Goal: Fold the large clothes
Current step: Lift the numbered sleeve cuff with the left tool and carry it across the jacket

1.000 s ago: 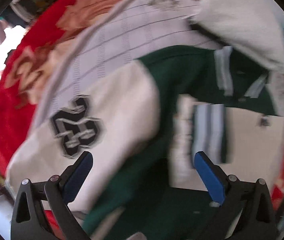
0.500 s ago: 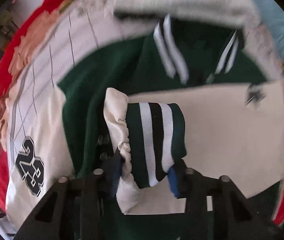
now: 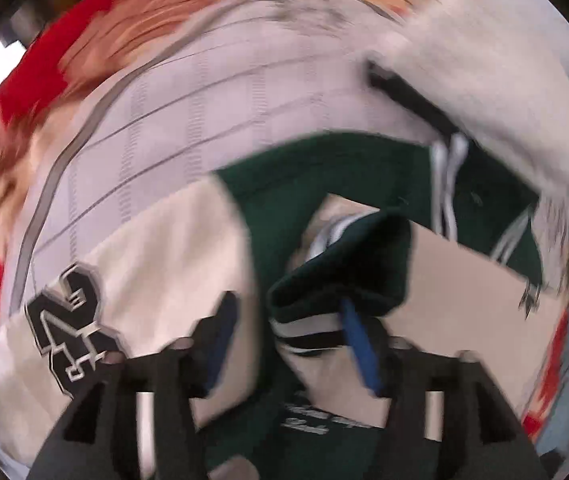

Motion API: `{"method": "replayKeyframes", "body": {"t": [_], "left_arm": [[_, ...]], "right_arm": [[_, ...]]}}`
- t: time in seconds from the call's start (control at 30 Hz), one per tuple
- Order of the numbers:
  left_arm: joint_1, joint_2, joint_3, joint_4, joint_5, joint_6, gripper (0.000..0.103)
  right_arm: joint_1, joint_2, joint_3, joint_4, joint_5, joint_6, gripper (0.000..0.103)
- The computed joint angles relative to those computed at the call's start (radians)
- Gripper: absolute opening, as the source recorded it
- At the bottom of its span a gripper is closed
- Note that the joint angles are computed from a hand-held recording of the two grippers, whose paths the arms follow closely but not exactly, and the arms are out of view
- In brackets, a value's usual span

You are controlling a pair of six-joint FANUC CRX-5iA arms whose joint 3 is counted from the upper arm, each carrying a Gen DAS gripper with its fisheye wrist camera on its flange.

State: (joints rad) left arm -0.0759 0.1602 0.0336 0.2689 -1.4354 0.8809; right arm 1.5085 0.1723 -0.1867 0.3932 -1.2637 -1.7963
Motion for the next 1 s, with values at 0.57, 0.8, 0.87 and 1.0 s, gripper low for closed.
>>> {"method": "replayKeyframes", "body": {"t": [0.57, 0.8, 0.87, 1.0], "left_arm": [[0.468, -0.05, 0.047, -0.031, -0.132, -0.047, 0.097], [0.773, 0.098, 0.029, 0.022, -0.222, 0.296, 0.095], [0.818, 0.147, 0.001, 0.114, -0.186, 0.378, 0.094], [0.815, 0.204, -0.002, 0.208, -0.028, 0.428, 0.091]], "right_arm": [[-0.196, 0.123, 0.329, -0.262, -0.128, 0.559, 0.078], [-0.294, 0.284, 0.562, -0.369, -0.143, 0.922, 0.078], [-0.306, 0.318, 0.612, -0.374, -0.159, 0.983, 0.078], [-0.323, 0.386, 0.708, -0.382, -0.193, 1.053, 0.078]]}}
